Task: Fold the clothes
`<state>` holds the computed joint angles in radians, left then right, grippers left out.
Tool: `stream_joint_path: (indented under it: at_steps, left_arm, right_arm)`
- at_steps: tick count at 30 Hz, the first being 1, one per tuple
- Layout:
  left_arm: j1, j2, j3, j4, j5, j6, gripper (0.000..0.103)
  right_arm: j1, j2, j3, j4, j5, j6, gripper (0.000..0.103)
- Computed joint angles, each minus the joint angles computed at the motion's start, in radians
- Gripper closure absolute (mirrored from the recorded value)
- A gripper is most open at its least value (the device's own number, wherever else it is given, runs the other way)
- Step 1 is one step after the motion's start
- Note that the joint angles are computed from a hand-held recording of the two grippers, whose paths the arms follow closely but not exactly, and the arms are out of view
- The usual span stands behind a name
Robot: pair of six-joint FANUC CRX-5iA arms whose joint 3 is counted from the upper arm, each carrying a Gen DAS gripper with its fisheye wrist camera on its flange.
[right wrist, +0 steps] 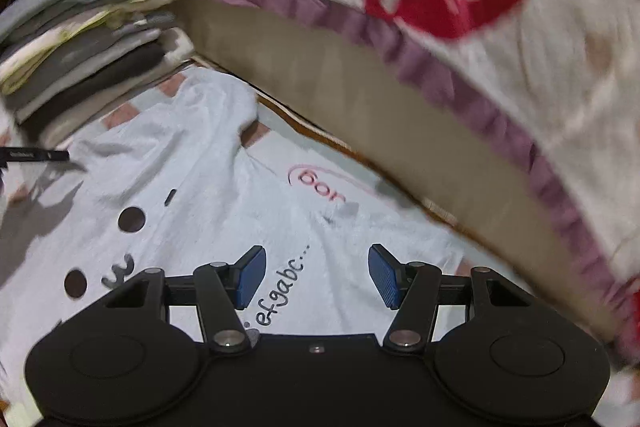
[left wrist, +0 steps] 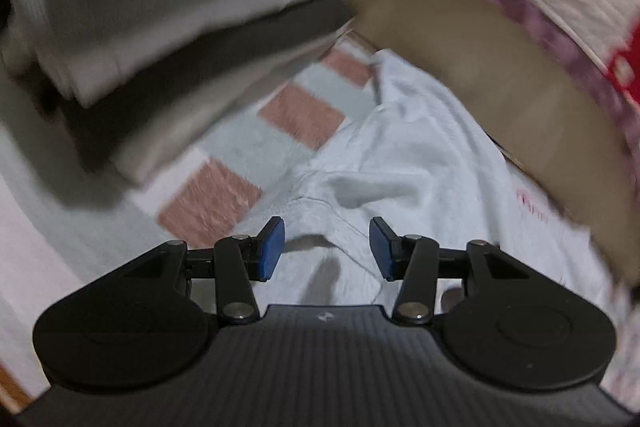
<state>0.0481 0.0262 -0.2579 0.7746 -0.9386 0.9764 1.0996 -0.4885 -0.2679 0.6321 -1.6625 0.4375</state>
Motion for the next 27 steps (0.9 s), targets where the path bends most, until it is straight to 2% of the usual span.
stream_joint_path:
  at_steps: [2, 3, 5, 7, 8, 9, 10, 12, 13, 15, 16, 17, 19, 21, 22, 24, 27]
  left_arm:
    - [-0.011, 0.02, 0.005, -0.007, 0.004, 0.012, 0.056]
    - [-0.02, 0.025, 0.005, -0.014, 0.009, -0.002, 0.05]
    - [-0.035, 0.036, 0.017, -0.04, 0.013, -0.03, 0.045]
    - [-0.049, 0.037, 0.007, -0.025, 0.053, -0.08, 0.045]
    - [-0.05, 0.038, -0.003, -0.002, 0.071, -0.113, 0.049]
    - [-0.049, 0.039, -0.011, 0.016, 0.087, -0.139, 0.08]
    - [-0.048, 0.038, -0.017, 0.03, 0.108, -0.163, 0.103]
    - [-0.048, 0.0, -0.07, 0.087, 0.204, -0.242, 0.101]
    - [-0.04, -0.016, -0.09, 0.132, 0.227, -0.276, 0.101]
    - [-0.005, -0.023, -0.1, 0.219, 0.201, -0.287, 0.101]
    - [0.01, -0.023, -0.096, 0.229, 0.193, -0.267, 0.101]
    - [0.012, -0.029, -0.097, 0.204, 0.22, -0.253, 0.101]
    - [-0.001, -0.052, -0.11, 0.115, 0.324, -0.224, 0.101]
    - [-0.021, -0.082, -0.125, -0.021, 0.47, -0.171, 0.103]
    - [-0.023, -0.082, -0.128, -0.023, 0.49, -0.187, 0.103]
    - [-0.012, -0.066, -0.111, 0.004, 0.437, -0.202, 0.103]
    - [-0.007, -0.051, -0.12, 0.139, 0.36, -0.288, 0.102]
  right_arm:
    - [-0.006, -0.035, -0.044, 0.0, 0.003, -0.03, 0.041]
    - [-0.01, -0.053, -0.066, -0.001, 0.004, -0.045, 0.041]
    - [-0.018, -0.088, -0.108, -0.001, 0.006, -0.073, 0.041]
    - [-0.037, -0.124, -0.152, 0.001, 0.028, -0.115, 0.041]
    - [-0.059, -0.14, -0.172, -0.004, 0.051, -0.136, 0.041]
    - [-0.078, -0.153, -0.189, -0.007, 0.07, -0.156, 0.041]
    - [-0.088, -0.159, -0.203, -0.007, 0.075, -0.175, 0.041]
    - [-0.101, -0.176, -0.229, -0.006, 0.086, -0.203, 0.041]
    - [-0.102, -0.184, -0.241, -0.004, 0.088, -0.212, 0.041]
    - [-0.114, -0.197, -0.264, 0.0, 0.094, -0.231, 0.041]
    - [-0.123, -0.203, -0.276, 0.002, 0.097, -0.243, 0.041]
    - [-0.132, -0.208, -0.286, 0.002, 0.1, -0.254, 0.041]
    - [-0.155, -0.212, -0.3, -0.005, 0.1, -0.278, 0.041]
    - [-0.179, -0.213, -0.315, -0.006, 0.102, -0.293, 0.041]
    - [-0.192, -0.212, -0.322, -0.005, 0.104, -0.299, 0.041]
    - [-0.224, -0.209, -0.335, -0.002, 0.118, -0.319, 0.041]
    - [-0.266, -0.204, -0.351, 0.004, 0.139, -0.366, 0.041]
